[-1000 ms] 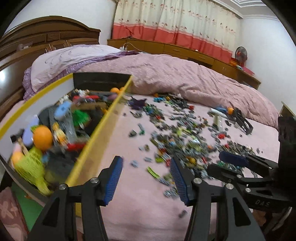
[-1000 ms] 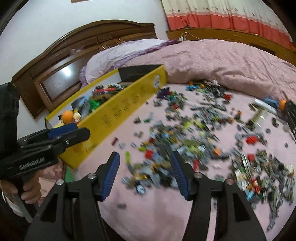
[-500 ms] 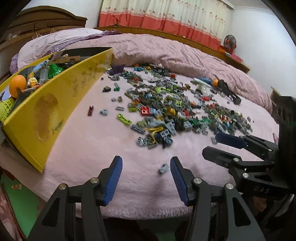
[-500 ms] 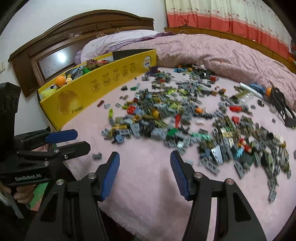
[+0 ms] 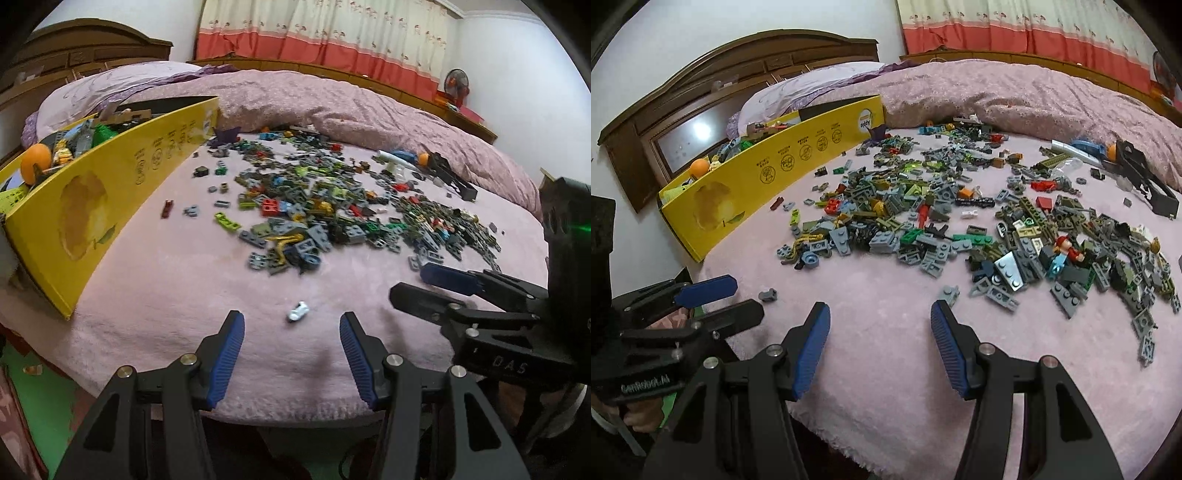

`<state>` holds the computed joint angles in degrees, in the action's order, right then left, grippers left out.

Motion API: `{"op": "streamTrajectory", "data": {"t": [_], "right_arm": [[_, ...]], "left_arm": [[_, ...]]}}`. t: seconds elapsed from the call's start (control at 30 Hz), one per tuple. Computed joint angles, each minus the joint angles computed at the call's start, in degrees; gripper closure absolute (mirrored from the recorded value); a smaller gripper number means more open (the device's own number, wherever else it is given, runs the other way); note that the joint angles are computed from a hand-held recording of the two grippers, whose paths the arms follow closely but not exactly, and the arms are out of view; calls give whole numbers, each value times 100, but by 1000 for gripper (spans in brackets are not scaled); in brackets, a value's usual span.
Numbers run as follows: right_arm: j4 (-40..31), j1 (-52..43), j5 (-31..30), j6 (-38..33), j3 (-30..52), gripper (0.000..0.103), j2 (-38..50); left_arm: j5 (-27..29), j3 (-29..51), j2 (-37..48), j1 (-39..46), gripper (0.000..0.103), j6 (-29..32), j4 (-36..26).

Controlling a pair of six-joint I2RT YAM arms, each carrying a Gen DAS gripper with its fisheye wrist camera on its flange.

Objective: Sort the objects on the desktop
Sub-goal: 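Grasp a small grey Lego piece with the left tool while the right tool grasps another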

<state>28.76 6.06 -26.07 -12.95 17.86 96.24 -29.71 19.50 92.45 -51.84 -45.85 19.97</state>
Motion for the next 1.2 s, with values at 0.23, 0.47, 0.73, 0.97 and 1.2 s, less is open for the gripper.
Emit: {"op": "streamTrajectory", "data": {"t": [0.23,0.47,0.73,0.97,1.2], "right_arm": [[129,-15,3,-44,-102,45,10],[210,-81,25,-100,-171,45,57],[254,-87,36,-124,-184,45,80],[265,-292,-49,-71,-73,47,183],[87,-546,-150,-41,279,64,434]], "left_arm": [[52,143,360,169,59,50,283],[109,177,579,346,84,-226,451],[105,107,570,350,88,-224,557],[100,106,565,344,88,-221,548],[106,105,577,352,88,-217,567]]}}
